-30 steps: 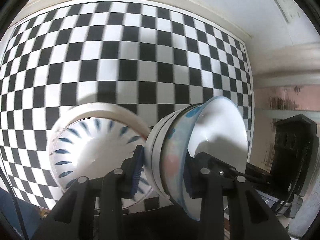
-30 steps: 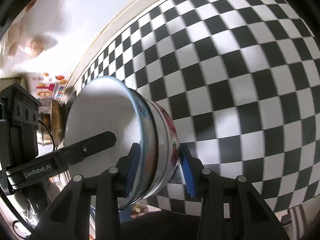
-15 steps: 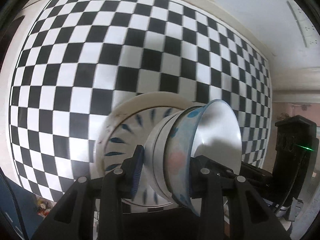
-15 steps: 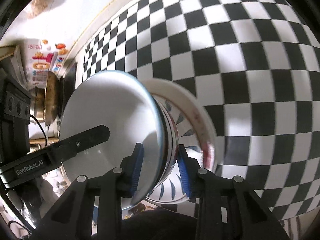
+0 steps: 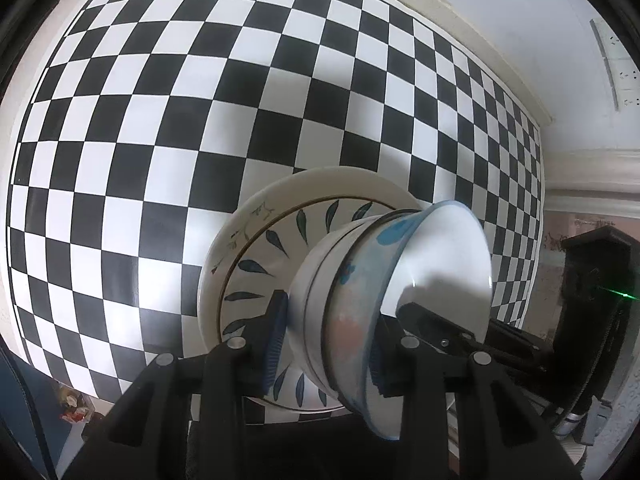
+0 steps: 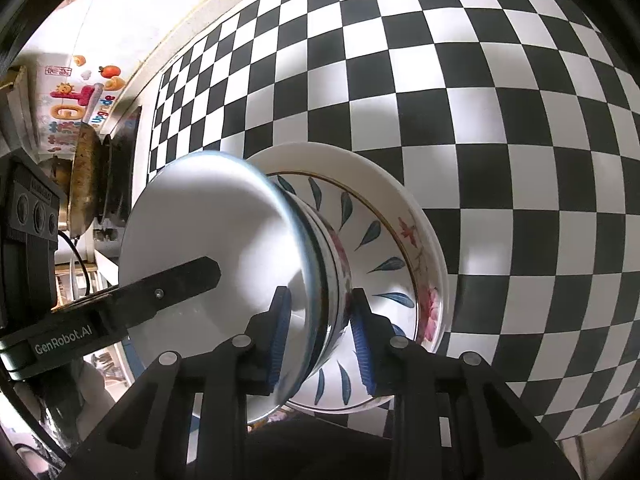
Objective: Organize plates and bowls
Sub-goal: 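Lower the bowl stack onto the center of the plate stack with both grippers, then open both grippers and lift away from the stacked dishes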
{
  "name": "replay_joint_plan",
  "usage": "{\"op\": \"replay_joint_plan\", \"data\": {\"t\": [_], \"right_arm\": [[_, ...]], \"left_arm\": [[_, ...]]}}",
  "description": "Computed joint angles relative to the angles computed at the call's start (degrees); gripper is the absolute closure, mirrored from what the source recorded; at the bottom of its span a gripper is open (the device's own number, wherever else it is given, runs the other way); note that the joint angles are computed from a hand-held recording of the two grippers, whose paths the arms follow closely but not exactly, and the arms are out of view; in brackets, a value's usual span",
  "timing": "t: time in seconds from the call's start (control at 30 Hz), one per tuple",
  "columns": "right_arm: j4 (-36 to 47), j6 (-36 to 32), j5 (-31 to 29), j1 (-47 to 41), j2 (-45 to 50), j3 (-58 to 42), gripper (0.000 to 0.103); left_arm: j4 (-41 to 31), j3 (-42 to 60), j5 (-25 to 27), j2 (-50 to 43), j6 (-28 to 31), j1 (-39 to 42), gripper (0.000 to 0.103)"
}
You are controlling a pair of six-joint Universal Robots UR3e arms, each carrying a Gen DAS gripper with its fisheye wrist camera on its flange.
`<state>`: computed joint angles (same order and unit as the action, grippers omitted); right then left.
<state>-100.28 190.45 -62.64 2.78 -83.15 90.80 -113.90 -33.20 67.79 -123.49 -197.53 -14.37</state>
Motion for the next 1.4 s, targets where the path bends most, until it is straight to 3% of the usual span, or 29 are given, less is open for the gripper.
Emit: {"op": "replay_joint_plan", "data": {"t": [0.33, 0.97, 1.2, 1.37, 1.4], "right_arm": [[2.20, -1.49, -1.70, 0.10, -0.67, -1.16, 0.075], [3.18, -0.02, -4.51, 2.48, 0.48, -3.85, 0.076], [3.13, 1.99, -8.83, 4.93, -0.87, -4.89, 0.075], [4.10, 3.33, -14.16, 8.04, -2.51, -6.79, 0.059], [4.28, 3.70, -14.67, 8.40, -3.07, -6.91, 0.050]], "left_arm": [[2.16, -5.52, 0.45, 1.97, -1.59, -0.52, 0.071], [2.04, -4.39, 2.37, 2.06, -2.92, -1.67, 0.071], [-1.99, 3.18, 12.01, 1.40, -4.05, -4.74, 0.069], [-0.80, 0.97, 16.14, 4.69, -4.03, -6.68, 0.067], [-0.70, 0.90, 16.85, 5.10, -3.89, -7.20, 0.067]]}}
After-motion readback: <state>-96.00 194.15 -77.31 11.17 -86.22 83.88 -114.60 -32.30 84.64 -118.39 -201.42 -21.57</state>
